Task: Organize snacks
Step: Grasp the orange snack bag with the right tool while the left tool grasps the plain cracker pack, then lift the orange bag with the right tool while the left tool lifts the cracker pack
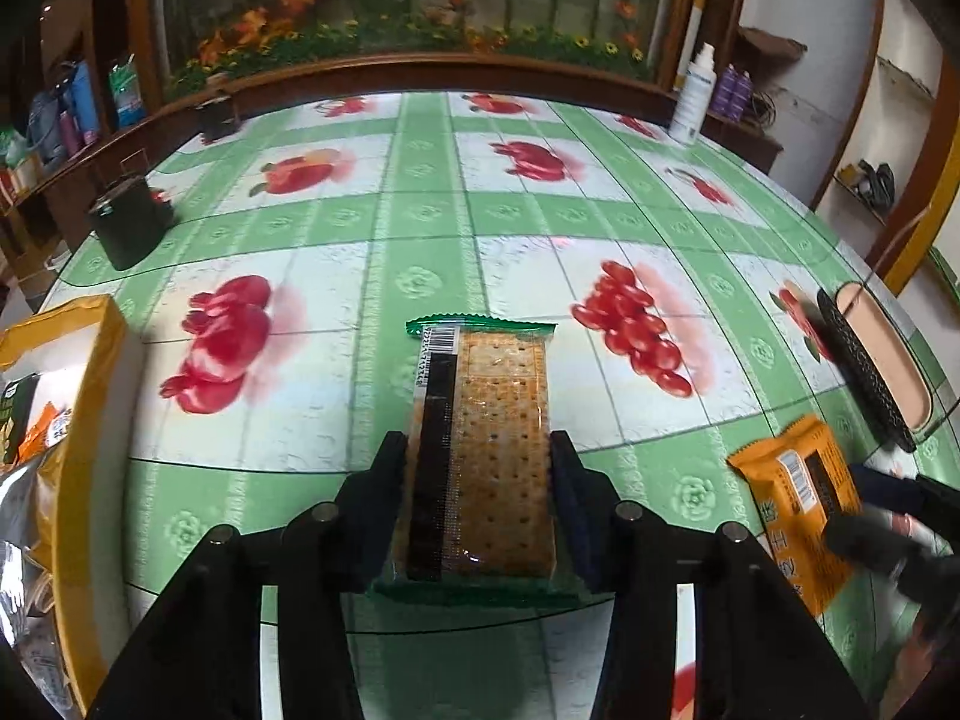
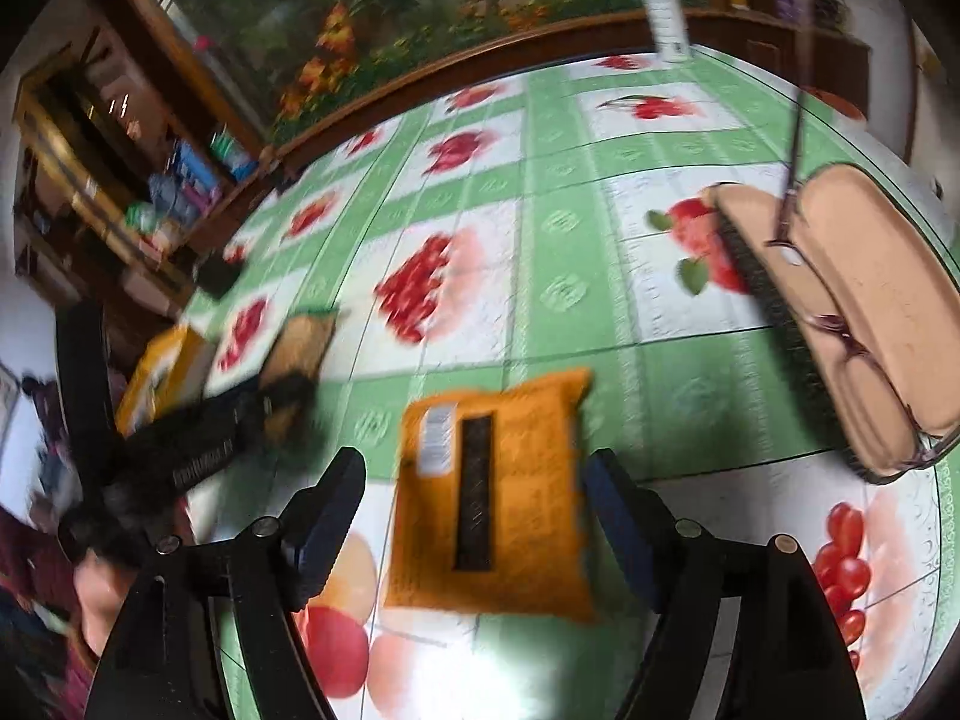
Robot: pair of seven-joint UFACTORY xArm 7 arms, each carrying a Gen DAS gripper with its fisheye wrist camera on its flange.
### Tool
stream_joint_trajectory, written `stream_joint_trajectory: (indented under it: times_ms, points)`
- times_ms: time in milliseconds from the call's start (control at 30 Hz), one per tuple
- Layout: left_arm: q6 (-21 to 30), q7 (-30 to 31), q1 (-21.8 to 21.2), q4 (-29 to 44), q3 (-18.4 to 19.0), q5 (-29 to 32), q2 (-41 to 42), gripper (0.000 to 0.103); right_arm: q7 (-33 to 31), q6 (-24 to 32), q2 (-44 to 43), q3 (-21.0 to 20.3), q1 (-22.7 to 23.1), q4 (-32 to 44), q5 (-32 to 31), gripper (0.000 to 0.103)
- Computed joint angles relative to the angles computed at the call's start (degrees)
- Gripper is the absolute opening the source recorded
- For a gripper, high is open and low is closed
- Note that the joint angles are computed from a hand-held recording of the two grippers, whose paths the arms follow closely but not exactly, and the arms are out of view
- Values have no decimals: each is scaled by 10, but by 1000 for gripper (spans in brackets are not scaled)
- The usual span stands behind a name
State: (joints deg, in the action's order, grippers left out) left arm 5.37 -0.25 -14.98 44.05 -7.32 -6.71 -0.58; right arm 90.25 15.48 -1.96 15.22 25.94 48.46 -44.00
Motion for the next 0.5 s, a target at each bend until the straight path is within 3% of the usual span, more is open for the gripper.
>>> stream_joint_trajectory:
  times_ms: [167,267,500]
  points:
    - [1,45,-1,1,1,-43,-1,46,-70,145,45,11,41,70,11,84]
    - [-3,46,0,-2,3,-41,-5,46,-77,220,64,4,69,99,-5,74]
    - [-17,82,-10,-7,5,-89,-14,46,-18,182,37,-13,67,68,-23,74]
